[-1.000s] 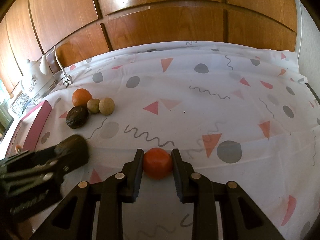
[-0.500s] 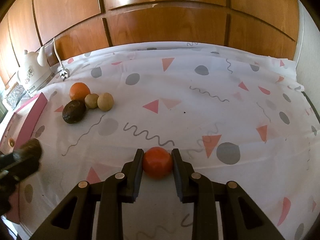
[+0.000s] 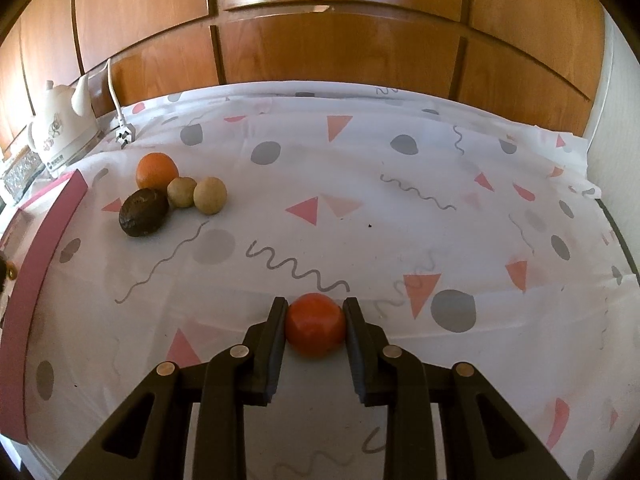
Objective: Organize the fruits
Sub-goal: 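Carry the tomato and avocado over the pink tray and open both tools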
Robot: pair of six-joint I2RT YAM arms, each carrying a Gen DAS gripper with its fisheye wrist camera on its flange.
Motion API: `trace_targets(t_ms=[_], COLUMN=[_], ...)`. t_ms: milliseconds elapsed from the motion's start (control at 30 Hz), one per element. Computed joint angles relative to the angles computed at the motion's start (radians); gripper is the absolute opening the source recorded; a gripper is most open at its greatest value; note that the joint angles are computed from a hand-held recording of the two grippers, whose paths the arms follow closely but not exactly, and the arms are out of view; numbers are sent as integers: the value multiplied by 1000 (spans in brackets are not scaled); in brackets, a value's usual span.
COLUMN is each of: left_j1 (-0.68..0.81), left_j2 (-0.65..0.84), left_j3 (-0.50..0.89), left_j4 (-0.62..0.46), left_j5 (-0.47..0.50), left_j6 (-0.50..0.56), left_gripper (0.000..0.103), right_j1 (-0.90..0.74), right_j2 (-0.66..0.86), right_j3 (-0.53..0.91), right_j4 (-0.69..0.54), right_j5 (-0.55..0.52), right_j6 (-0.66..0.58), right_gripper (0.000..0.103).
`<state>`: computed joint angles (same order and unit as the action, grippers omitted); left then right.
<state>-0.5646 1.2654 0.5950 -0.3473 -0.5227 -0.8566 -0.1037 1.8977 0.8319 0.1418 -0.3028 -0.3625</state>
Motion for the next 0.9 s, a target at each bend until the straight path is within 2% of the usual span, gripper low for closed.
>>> trace_targets(t_ms=[233,433,600,900], left_j1=[83,115,109,137], left_j2=[-173,-261,-294,-352], left_j3=[-121,-180,-199,-218], left_j4=[-104,-159,-187,-223], left_j5=[-38,-54,-68,-63], left_j6=[-59,-90,-112,-126], left_gripper=[49,49,50,50], right_j1=[17,54,105,278], right_j2=[-15,-51,-104,-301], right_j3=[-10,-41,-67,-106], right_j4=[1,-8,-72,-205], right_j5=[39,45,-11,-189], right_j6=[-15,-16,-5,40], right_gripper=[28,27,27,27])
